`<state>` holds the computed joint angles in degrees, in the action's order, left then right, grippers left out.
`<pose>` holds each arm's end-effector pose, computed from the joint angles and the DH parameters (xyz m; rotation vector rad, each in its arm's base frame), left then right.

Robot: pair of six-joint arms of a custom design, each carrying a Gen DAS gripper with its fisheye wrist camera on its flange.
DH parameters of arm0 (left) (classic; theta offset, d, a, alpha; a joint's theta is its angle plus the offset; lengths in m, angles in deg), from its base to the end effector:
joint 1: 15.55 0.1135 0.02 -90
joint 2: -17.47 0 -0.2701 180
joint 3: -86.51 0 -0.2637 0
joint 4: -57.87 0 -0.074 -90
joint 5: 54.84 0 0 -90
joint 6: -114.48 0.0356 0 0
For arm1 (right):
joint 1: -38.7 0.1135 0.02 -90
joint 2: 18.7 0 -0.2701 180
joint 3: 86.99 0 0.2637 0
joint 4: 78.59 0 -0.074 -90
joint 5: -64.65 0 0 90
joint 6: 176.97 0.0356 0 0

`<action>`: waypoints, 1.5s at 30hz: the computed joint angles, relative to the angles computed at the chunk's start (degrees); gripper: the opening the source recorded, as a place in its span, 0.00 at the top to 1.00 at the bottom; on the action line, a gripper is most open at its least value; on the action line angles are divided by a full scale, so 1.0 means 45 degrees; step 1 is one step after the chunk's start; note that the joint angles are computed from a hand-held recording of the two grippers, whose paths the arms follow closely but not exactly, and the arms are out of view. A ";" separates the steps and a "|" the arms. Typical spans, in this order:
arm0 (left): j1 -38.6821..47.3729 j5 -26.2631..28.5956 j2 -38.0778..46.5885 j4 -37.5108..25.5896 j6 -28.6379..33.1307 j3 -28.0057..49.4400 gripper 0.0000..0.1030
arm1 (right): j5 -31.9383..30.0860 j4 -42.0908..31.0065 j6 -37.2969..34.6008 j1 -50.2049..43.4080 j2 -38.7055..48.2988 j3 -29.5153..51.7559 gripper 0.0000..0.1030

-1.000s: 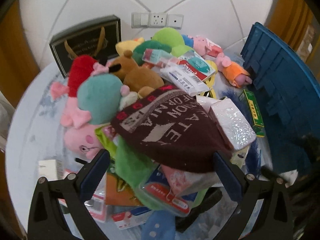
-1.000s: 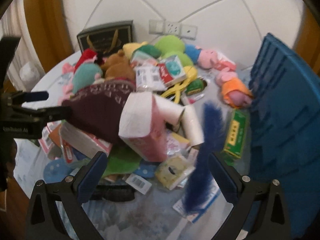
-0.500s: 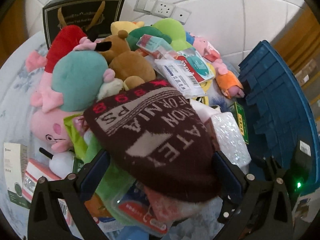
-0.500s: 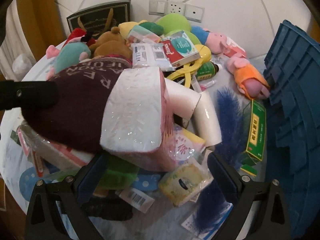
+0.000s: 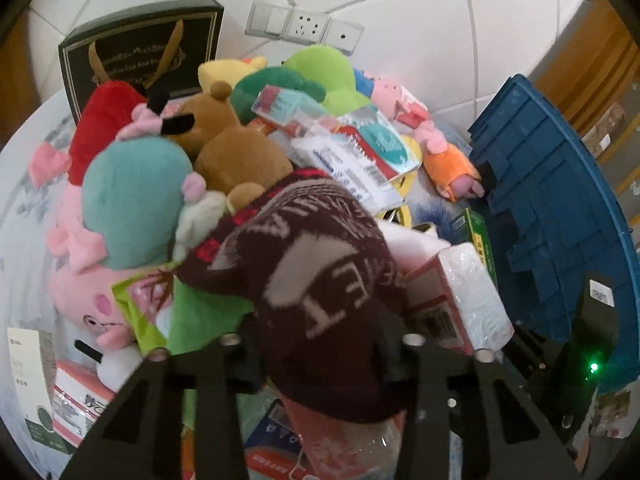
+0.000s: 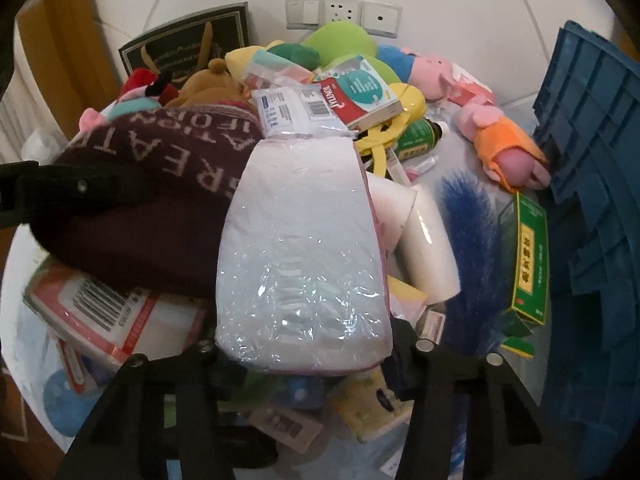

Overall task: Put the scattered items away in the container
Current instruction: 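Grasp the maroon knit hat with the left tool while the right grasps the white wrapped pack, then lift the hat and white pack and carry both over the blue crate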

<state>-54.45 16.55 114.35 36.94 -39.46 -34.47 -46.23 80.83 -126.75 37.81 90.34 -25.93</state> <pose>0.2534 -0.1898 0.1277 -0.6639 2.4535 -0.2949 0.3240 0.0077 0.0731 -0.9707 2.4715 0.2839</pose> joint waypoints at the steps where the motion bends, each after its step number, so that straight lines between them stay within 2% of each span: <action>1: -0.0005 -0.0057 -0.0130 -0.0050 0.0007 -0.0039 0.73 | -0.0080 -0.0220 -0.0065 -0.0105 -0.0039 0.0074 0.51; 9: -0.0474 -0.0905 -0.1010 -0.0773 -0.0336 -0.0088 0.79 | -0.0635 -0.1604 -0.0684 -0.1000 -0.0785 0.0347 0.52; 19: -0.1604 -0.2290 -0.2108 -0.2919 -0.0918 0.0617 0.80 | -0.1287 -0.3118 -0.1398 -0.1869 -0.2068 0.0546 0.52; 31: -0.3451 -0.3917 -0.3372 -0.6348 -0.3152 0.1353 0.80 | -0.2131 -0.5848 -0.2847 -0.3096 -0.3847 0.0926 0.52; 45: -0.5760 -0.5352 -0.2740 -1.0334 -0.5672 0.4010 0.80 | -0.3067 -0.9086 -0.4778 -0.4503 -0.5382 0.1547 0.52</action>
